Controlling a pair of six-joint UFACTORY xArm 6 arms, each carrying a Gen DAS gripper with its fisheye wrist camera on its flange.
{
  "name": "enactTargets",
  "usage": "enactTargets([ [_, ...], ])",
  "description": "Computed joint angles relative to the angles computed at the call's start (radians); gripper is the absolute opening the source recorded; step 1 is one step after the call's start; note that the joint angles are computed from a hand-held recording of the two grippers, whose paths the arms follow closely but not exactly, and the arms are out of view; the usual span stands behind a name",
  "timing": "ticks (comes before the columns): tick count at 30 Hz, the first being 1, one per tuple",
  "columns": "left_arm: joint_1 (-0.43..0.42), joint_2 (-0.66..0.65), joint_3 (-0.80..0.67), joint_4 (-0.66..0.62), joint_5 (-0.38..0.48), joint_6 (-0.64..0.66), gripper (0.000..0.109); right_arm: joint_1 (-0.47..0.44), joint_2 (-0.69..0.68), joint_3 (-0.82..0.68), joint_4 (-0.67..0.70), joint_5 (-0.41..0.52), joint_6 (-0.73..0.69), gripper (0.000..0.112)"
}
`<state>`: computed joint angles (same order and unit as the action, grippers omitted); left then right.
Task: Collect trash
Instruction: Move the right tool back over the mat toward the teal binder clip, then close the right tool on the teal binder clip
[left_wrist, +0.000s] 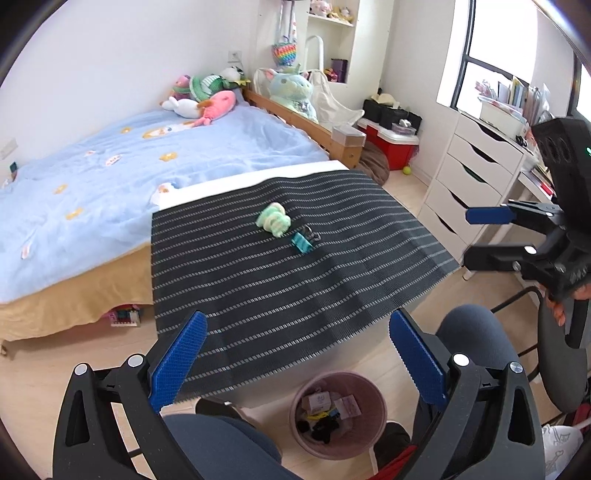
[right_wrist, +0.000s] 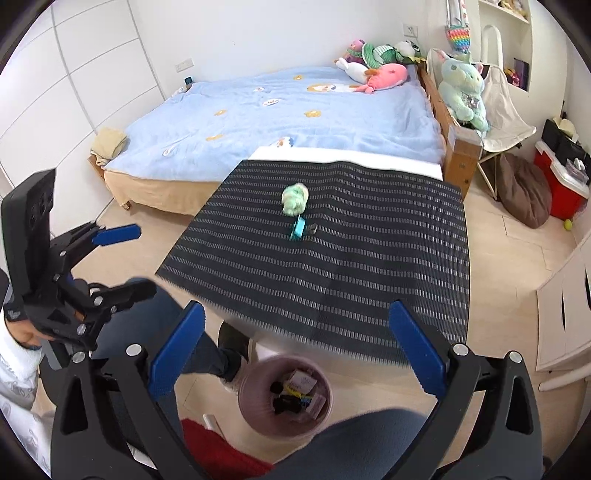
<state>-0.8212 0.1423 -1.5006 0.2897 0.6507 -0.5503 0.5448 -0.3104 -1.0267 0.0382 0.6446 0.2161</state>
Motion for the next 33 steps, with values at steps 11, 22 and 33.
enactTargets([
  [11, 0.019, 0.008, 0.006, -0.027, -0.019, 0.011, 0.095, -0.047, 0.302, -0.321, 0.079, 0.087, -0.108, 0.098],
  [22, 0.035, -0.015, 0.043, -0.027, -0.029, -0.008, 0.095, -0.086, 0.601, -0.661, 0.203, 0.300, -0.145, 0.098],
  [33, 0.049, -0.025, 0.071, -0.036, -0.041, -0.020, 0.095, -0.103, 0.721, -0.774, 0.307, 0.388, -0.177, 0.057],
])
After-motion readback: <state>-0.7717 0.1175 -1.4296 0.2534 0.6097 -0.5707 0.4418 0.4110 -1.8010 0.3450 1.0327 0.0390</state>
